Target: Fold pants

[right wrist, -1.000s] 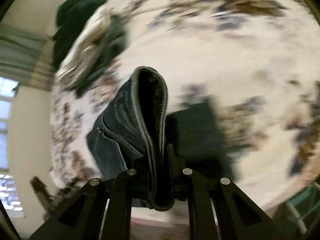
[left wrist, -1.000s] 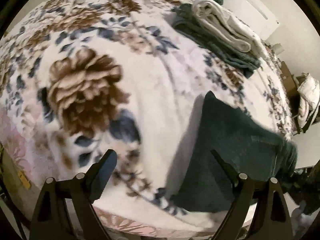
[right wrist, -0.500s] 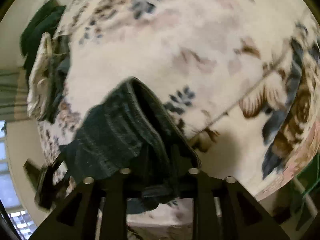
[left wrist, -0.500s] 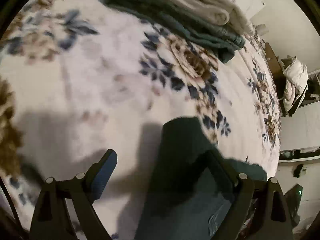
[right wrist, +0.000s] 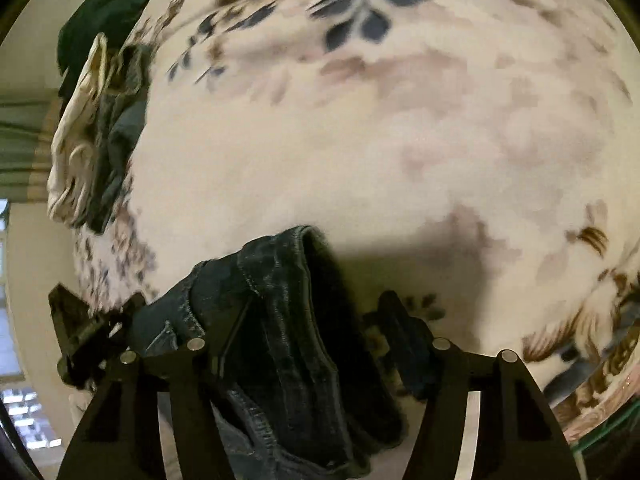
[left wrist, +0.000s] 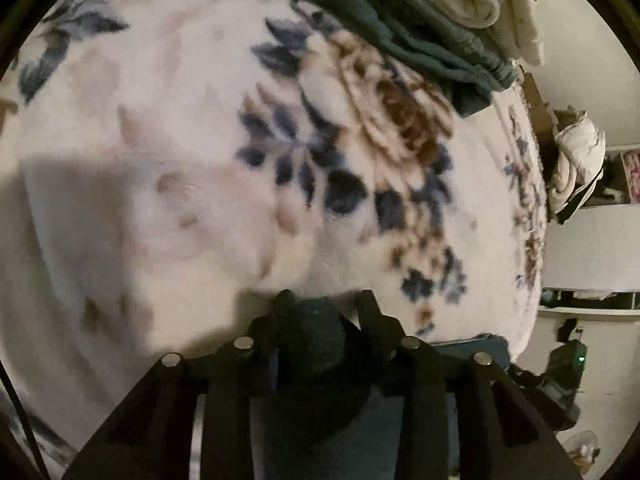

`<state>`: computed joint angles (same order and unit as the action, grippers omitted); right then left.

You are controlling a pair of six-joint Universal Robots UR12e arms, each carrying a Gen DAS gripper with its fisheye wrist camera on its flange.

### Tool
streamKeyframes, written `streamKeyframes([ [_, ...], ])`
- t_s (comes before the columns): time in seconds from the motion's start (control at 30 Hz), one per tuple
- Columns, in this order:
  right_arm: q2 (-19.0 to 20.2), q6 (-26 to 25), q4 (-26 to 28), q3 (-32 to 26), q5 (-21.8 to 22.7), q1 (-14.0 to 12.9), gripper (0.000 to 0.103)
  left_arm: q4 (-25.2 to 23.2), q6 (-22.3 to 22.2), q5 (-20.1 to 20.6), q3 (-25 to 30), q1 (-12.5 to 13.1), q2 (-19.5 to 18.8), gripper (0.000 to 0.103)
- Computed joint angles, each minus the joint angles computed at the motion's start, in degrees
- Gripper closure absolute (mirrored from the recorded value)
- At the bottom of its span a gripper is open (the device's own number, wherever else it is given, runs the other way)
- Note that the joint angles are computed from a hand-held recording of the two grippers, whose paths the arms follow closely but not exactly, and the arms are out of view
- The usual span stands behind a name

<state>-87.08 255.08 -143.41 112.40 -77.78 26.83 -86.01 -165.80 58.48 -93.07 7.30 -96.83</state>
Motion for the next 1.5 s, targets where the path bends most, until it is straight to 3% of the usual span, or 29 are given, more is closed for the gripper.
streamKeyframes([
  [0.07, -1.25, 1.61, -5.89, 2.56, 3.76, -0.86, 0.032, -1.59, 0.29, -1.72, 0.04, 0.77, 1.11, 0.052],
  [0.1, -1.85, 2.28, -8.62, 3.77, 5.01, -1.05, 0.027, -1.97, 0.4, -3.43, -0.6, 1.51, 2.22, 0.033],
  [0.13, -2.2, 2.27, -11.04, 4.68, 6.19, -1.1, 0.017, -2.09, 0.46, -4.93, -1.43, 2.26, 3.28, 0.023],
  [0.2, -2.52, 0.53, -12.75, 5.98, 9.19, -1.01, 0.015, -3.19, 1.07, -8.68, -3.41, 3.91, 5.34, 0.017],
  [0.3, -0.63, -1.0, -11.71, 6.87, 16.03, -1.17, 0.015, -4.61, 1.69, -7.69, -5.6, 3.93, 6.85, 0.015],
  [0.33, 0.05, 0.35, -14.24, 7.57, 16.46, -1.03, 0.018, -4.3, 1.66, -6.0, -6.06, 3.65, 7.08, 0.015],
  [0.37, 0.2, 3.08, -17.08, 8.22, 14.49, -0.48, 0.039, -4.71, 2.15, -5.27, -6.35, 3.64, 7.15, 0.015],
  [0.43, -0.28, 2.3, -16.44, 7.2, 10.86, 0.58, 0.074, -5.3, 2.64, -4.35, -6.46, 3.26, 7.04, 0.015],
  [0.47, -1.13, 0.29, -13.99, 5.92, 9.33, 1.19, 0.079, -5.8, 3.22, -4.01, -6.43, 3.27, 6.99, 0.015],
  [0.53, -2.24, 1.17, -14.9, 6.3, 9.26, 1.65, 0.08, -6.1, 4.46, -3.27, -6.55, 3.37, 7.07, 0.015],
  [0.6, -2.77, 1.83, -15.22, 7.78, 11.98, 1.32, 0.075, -6.93, 5.59, -3.01, -6.78, 3.36, 7.09, 0.015],
  [0.67, -2.74, 3.79, -16.74, 9.77, 14.1, 0.5, 0.026, -7.31, 5.68, -2.85, -6.99, 3.04, 6.93, 0.015],
  [0.7, -2.33, 3.93, -16.53, 9.69, 14.43, 0.26, 0.018, -7.85, 6.24, -3.05, -7.24, 3.23, 6.96, 0.014],
  [0.83, 1.69, 2.45, -26.21, 9.97, 18.39, -0.83, 0.014, -8.93, 7.76, -4.24, -7.28, 3.5, 6.54, 0.005],
  [0.9, 4.74, 2.15, -31.3, 9.3, 21.3, -1.04, 0.002, -9.02, 8.51, -4.59, -7.28, 3.38, 6.28, 0.003],
  [1.0, 6.19, 0.1, -31.95, 7.68, 21.89, -0.89, 0.0, -8.8, 10.13, -3.98, -7.13, 2.84, 6.38, 0.003],
  [1.03, 6.02, -0.1, -32.25, 7.79, 22.3, -0.87, 0.001, -8.84, 11.07, -4.04, -7.19, 2.8, 6.54, 0.007],
  [1.07, 6.34, 0.89, -34.01, 7.58, 23.34, -0.87, 0.013, -8.37, 11.62, -4.54, -7.52, 2.77, 7.0, 0.009],
  [1.1, 6.49, 1.14, -33.38, 7.15, 23.05, -0.73, 0.016, -7.41, 11.67, -4.28, -7.88, 2.78, 7.53, 0.019],
  [1.13, 5.74, 0.35, -30.34, 6.81, 21.48, -0.33, 0.029, -6.74, 11.3, -3.76, -8.04, 2.85, 7.86, 0.035],
  [1.17, 4.97, 1.5, -28.35, 6.87, 19.82, 0.02, 0.046, -6.57, 10.56, -3.95, -8.16, 3.34, 8.09, 0.044],
  [1.2, 4.5, 3.99, -28.77, 7.32, 18.8, 0.24, 0.053, -7.73, 9.56, -5.81, -8.25, 4.56, 8.24, 0.06],
  [1.23, 4.42, 5.8, -29.97, 7.52, 18.29, 0.38, 0.061, -9.38, 9.82, -7.18, -8.11, 5.45, 8.36, 0.065],
  [1.27, 3.97, 6.45, -30.4, 7.39, 17.55, 0.73, 0.066, -9.82, 10.02, -7.52, -8.1, 5.59, 8.53, 0.068],
  [1.5, 1.99, 10.42, -28.93, 5.35, 13.81, 3.3, 0.07, -11.1, 11.66, -7.15, -5.76, 4.64, 10.26, 0.075],
])
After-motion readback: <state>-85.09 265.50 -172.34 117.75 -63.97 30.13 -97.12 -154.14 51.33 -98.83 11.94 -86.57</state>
